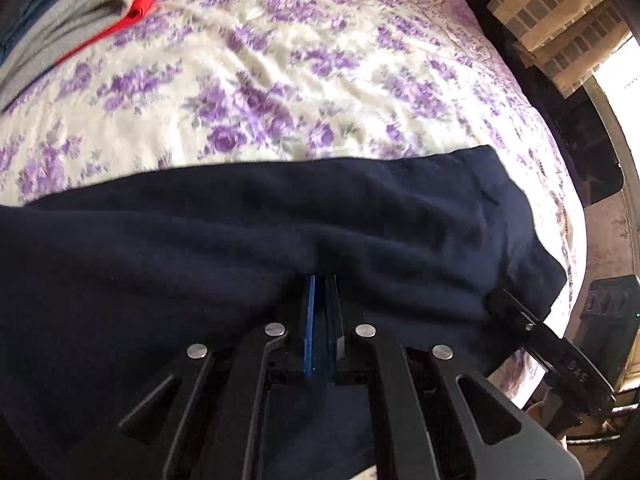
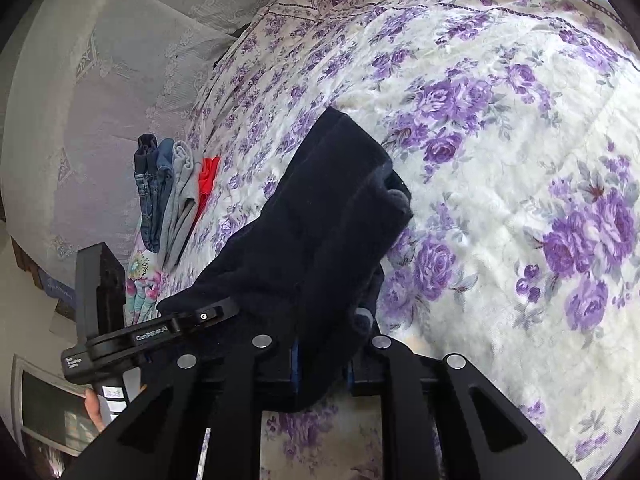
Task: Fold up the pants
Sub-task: 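Fold the leg end with the right tool over the pants toward the left tool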
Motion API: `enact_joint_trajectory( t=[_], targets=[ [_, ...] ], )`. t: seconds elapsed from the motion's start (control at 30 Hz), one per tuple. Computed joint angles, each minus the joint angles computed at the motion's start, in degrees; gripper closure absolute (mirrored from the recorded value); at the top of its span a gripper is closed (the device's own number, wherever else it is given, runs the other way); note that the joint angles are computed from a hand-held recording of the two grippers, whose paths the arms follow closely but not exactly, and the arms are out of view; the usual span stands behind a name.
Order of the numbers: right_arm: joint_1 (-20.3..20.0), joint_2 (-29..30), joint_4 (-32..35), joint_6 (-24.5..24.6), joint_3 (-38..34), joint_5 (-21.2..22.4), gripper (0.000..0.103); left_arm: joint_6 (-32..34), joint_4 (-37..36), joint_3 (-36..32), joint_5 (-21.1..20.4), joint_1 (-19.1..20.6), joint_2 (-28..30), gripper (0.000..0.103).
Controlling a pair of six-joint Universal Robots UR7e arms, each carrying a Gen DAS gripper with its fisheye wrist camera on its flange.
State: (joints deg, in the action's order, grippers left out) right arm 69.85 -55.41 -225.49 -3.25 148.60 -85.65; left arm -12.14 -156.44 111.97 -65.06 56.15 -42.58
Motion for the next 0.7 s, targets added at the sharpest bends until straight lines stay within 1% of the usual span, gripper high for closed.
enact_joint_trajectory(
  t=[0.03,0.13,0.2,0.23,0.33,0.37,0.47,0.57,0.63,0.67,0.7],
  targets=[
    [0.03,-0.08,0.12,0.04,0.00,-0.05,0.087,1.28,-2.22,1.50,-0.13,0.03,-0.57,0.098],
    [0.52,-0.46,0.98,0.61,-0.29,-0.61,0.087,1.02,-2.00,4.07,-2.52,-0.30,-2.18,0.098],
    [1.55,-0.38,0.74,0.93,-0.50,-1.58,0.087,1.11,-3.38,6.76,-3.93,-0.99,-3.13,0.098],
    [2.25,-0.24,0.36,0.84,-0.56,-2.31,0.087,1.11,-4.36,8.11,-3.35,-1.98,-3.37,0.098],
    [4.07,0.02,0.23,1.37,-1.06,-4.70,0.086,2.18,-8.24,10.35,1.44,-4.77,-2.10,0.098],
    [4.49,-0.07,0.55,1.66,-1.22,-5.37,0.086,1.96,-8.20,10.36,1.63,-4.93,-2.01,0.098],
    [6.25,-1.01,1.79,2.11,-1.45,-7.12,0.086,1.39,-6.66,9.14,-0.83,-3.53,-2.51,0.099],
    [9.06,-1.48,1.23,0.85,-1.52,-9.30,0.086,2.78,-8.14,10.01,-4.87,-1.40,-4.25,0.099],
    [10.97,-0.93,0.42,0.16,-1.98,-11.79,0.086,2.76,-8.56,11.80,-6.97,0.08,-7.14,0.099],
    [11.60,-0.73,0.18,0.01,-2.19,-12.81,0.087,2.75,-9.02,12.94,-7.02,0.50,-8.83,0.099],
    [12.30,-0.65,0.12,-0.32,-2.45,-13.67,0.087,2.84,-9.89,14.80,-6.11,0.76,-11.46,0.099]
  ],
)
